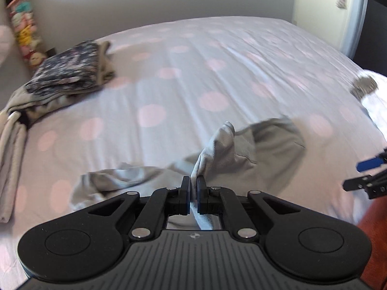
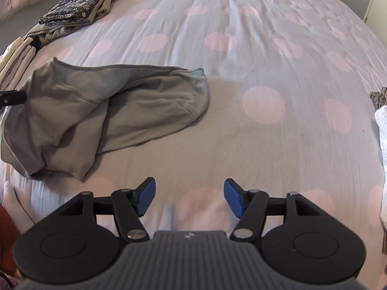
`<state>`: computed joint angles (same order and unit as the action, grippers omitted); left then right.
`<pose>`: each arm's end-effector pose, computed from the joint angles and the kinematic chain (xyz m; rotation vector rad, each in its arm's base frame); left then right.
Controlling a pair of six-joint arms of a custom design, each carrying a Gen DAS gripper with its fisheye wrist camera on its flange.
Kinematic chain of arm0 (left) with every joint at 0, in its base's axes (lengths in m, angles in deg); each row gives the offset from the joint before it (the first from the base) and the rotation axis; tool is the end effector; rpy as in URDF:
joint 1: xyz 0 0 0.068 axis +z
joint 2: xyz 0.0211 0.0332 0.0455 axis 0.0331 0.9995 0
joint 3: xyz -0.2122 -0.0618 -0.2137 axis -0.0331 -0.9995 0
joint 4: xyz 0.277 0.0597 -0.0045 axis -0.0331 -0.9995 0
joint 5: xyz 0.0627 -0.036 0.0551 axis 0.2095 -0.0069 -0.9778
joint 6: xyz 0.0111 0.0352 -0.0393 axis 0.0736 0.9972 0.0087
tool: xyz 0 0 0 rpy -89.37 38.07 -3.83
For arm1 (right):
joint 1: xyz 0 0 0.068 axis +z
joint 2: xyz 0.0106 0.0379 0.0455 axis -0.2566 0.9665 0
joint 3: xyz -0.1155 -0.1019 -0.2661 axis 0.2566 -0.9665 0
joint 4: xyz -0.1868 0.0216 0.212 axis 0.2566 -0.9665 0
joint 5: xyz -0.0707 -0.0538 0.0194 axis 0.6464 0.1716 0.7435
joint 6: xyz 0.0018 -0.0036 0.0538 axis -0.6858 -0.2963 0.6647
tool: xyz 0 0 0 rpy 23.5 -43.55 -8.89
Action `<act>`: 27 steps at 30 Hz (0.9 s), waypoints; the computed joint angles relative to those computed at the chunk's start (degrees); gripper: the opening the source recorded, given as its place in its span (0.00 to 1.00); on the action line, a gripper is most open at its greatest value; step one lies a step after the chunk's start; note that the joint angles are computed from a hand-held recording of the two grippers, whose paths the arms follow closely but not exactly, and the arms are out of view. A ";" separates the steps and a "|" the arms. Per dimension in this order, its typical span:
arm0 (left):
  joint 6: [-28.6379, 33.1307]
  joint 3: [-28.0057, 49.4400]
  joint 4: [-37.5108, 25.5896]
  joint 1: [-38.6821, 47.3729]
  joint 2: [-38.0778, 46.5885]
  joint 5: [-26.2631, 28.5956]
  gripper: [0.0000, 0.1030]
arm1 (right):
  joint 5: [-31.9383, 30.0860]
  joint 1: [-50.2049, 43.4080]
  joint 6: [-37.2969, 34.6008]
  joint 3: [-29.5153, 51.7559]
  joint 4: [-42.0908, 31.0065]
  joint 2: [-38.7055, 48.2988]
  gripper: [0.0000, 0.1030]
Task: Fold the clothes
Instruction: 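Grasp the shirt hem with the right gripper beside the left gripper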
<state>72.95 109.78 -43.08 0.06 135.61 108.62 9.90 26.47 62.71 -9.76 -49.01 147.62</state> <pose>0.3241 -0.0231 0.1996 0.8753 2.3242 -0.2433 0.2144 0.1753 0.1830 0.1729 2.6702 0.0748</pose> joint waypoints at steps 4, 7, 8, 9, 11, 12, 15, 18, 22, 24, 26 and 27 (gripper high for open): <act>-0.53 4.80 -0.69 3.28 4.85 -0.84 0.03 | 0.49 -1.02 -2.50 4.23 -0.69 4.87 0.64; -1.18 8.16 -1.17 4.44 8.67 -1.66 0.03 | 0.13 -2.00 -4.15 7.19 -1.62 7.51 0.63; -1.04 8.92 -1.49 5.13 9.51 -1.48 0.03 | 0.20 -2.38 -4.62 7.83 -1.63 7.81 0.63; -0.70 9.57 -1.95 6.06 10.18 -1.13 0.03 | 0.29 -2.78 -4.99 8.46 -1.74 8.00 0.63; -0.94 10.40 -1.85 6.55 11.79 -1.19 0.03 | 0.70 -3.81 -5.74 9.63 -1.48 8.45 0.63; -1.17 10.77 -1.69 6.64 12.62 -1.30 0.03 | 0.97 -4.28 -6.08 9.86 -0.99 8.56 0.63; -1.57 11.43 -1.19 6.31 14.40 -1.90 0.03 | 1.21 -5.94 -7.93 10.42 0.55 10.08 0.60; -1.78 12.27 -1.27 6.05 15.87 -2.30 0.03 | 1.18 -7.77 -11.71 10.60 2.50 12.77 0.54; -1.92 13.86 -1.78 5.95 17.87 -2.59 0.03 | 0.99 -10.22 -17.44 9.96 6.34 16.08 0.40; -2.19 14.75 -2.28 5.85 18.80 -2.77 0.03 | -0.40 -11.49 -19.60 9.31 9.25 16.97 0.40; -2.47 15.42 -2.69 5.66 19.40 -3.04 0.03 | -1.41 -12.32 -21.93 9.03 12.19 17.87 0.40; -2.60 15.76 -2.89 5.56 19.69 -3.18 0.03 | -1.73 -12.47 -23.31 9.08 13.41 18.31 0.40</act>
